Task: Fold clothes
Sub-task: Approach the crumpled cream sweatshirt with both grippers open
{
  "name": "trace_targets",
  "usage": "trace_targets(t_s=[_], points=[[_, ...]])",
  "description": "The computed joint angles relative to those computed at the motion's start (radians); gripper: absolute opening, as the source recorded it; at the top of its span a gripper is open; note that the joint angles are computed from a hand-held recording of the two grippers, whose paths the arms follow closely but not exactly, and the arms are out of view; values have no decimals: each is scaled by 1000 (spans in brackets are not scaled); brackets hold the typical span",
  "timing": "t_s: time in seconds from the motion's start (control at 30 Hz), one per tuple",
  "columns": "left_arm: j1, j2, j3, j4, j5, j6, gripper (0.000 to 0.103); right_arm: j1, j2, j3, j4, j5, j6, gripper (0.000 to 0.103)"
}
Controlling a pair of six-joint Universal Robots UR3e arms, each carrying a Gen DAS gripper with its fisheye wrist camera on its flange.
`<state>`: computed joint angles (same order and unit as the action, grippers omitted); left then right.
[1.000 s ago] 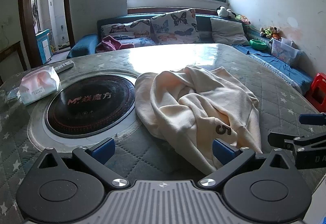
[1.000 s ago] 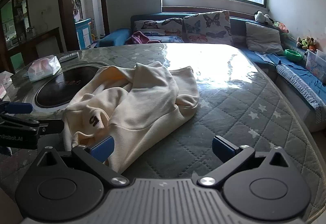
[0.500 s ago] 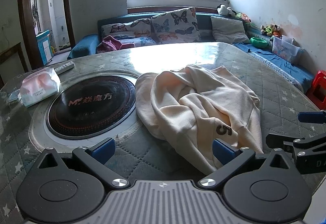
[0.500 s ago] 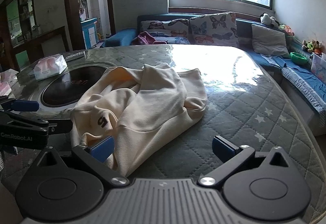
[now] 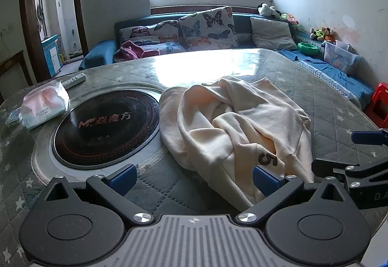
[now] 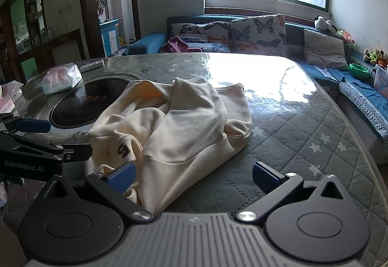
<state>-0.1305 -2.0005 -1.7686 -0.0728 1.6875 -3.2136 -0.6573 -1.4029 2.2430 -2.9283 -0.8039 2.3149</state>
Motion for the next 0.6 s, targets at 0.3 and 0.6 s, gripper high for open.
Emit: trace_targets(t_s=[0.3,0.6], points=[[-9,-4,7,-9,16,-1,103,-4,4,4,6,0,-6,103],[-15,-6,13,-5,28,5,103,-5,7,2,15,9,-15,103]])
